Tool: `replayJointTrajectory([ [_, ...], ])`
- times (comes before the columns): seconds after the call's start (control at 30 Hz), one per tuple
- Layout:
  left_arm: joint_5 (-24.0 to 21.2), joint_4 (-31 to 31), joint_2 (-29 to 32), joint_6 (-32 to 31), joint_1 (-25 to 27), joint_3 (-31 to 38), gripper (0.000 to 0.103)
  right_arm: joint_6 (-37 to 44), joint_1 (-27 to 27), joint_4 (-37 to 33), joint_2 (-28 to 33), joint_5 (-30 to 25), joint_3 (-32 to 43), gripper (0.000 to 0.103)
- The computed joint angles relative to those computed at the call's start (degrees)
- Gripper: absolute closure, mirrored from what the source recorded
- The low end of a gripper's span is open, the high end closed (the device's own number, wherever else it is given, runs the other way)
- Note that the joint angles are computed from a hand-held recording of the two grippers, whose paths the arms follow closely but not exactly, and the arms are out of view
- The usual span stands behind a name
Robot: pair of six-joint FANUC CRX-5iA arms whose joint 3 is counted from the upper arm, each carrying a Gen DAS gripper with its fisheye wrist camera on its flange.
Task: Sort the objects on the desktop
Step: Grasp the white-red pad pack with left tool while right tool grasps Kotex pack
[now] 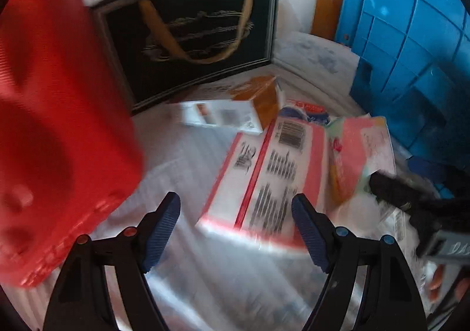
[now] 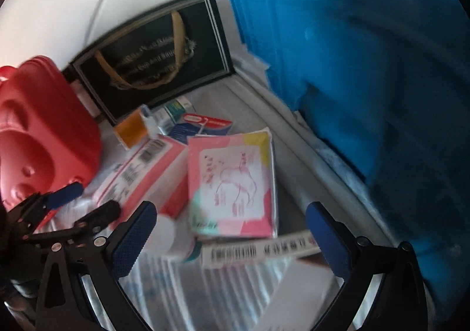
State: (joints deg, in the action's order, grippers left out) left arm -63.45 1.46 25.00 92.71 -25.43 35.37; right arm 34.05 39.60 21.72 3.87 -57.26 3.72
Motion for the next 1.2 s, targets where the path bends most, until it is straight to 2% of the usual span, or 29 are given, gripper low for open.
replayJointTrajectory([
  [0.07, -0.48, -0.42, 1.64, 1.37, 0.10, 2.20, 0.020, 0.90, -0.64, -0.06, 1.48, -0.29, 1.22, 0.000],
  [0.13, -1.33, 2.36, 3.32, 2.35, 1.23, 3.56, 0.013, 2.06, -1.61, -2.46, 2.24, 0.08, 2.43, 0.000],
  [0.2, -1.11, 3.78, 3.71, 1.90, 1.73, 3.40, 0.012, 1.85, -2.72, -4.99, 2.49, 0.51, 2.94, 0.000],
  [0.3, 0.42, 1.40, 1.73, 2.42, 1.22, 1.00, 0.013, 0.91, -2.63, -3.58, 2.74, 0.28, 2.57, 0.000],
  [0.37, 1.23, 0.80, -0.19, 4.07, 1.42, -1.57, 0.015, 5.53, -4.00, -10.00, 3.40, -0.58, 4.89, 0.001],
  [0.4, 1.19, 2.45, -0.54, 3.58, 2.04, -2.42, 0.015, 5.78, -4.11, -11.63, 3.65, -0.43, 5.10, 0.007],
  [0.43, 0.44, 3.82, -1.09, 3.20, 2.60, -3.35, 0.015, 6.79, -3.74, -10.25, 4.67, -2.75, 6.15, 0.020],
  [0.47, 0.35, 3.65, -2.27, 3.32, 2.75, -4.78, 0.015, 7.44, -3.74, -10.82, 4.56, -2.08, 6.05, 0.037],
  [0.5, 0.65, 3.06, -2.97, 3.28, 2.74, -5.67, 0.015, 9.39, -4.17, -14.02, 5.35, -3.00, 7.57, 0.036],
  [0.57, 0.40, 0.11, -5.27, 3.47, 2.13, -7.51, 0.015, 13.83, -3.37, -15.11, 6.21, -4.05, 8.94, 0.037],
  [0.67, -1.85, -1.61, -8.04, 3.75, 2.41, -9.22, 0.018, 22.96, -1.84, -21.03, 7.41, -5.62, 12.01, 0.038],
  [0.77, -3.23, -3.71, -10.68, 6.28, 2.62, -10.51, 0.018, 26.81, -1.58, -25.98, 6.72, -7.24, 12.94, 0.037],
  [0.87, -2.00, -3.75, -12.16, 8.45, 2.62, -11.25, 0.018, 21.94, 0.63, -19.27, 4.39, -6.93, 9.21, 0.033],
  [0.97, -1.97, -3.64, -10.27, 9.86, 1.71, -9.25, 0.018, 17.03, 1.11, -13.69, 2.24, -7.30, 6.11, 0.024],
  [1.03, -5.10, -5.74, -6.62, 11.78, 0.11, -5.06, 0.018, 16.01, 0.54, -12.44, 1.57, -7.93, 5.42, 0.018],
  [1.07, -8.53, -7.54, -4.06, 13.13, -0.78, -1.75, 0.018, 15.95, 0.21, -12.16, 1.43, -8.39, 5.46, 0.016],
  [1.1, -12.12, -11.93, -1.59, 15.37, -2.45, 1.91, 0.013, 15.51, 0.31, -11.90, 1.39, -8.82, 5.71, 0.014],
  [1.2, -14.27, -16.56, 0.10, 17.01, -4.64, 4.36, 0.013, 16.55, 0.09, -11.70, 1.71, -8.38, 6.37, 0.005],
])
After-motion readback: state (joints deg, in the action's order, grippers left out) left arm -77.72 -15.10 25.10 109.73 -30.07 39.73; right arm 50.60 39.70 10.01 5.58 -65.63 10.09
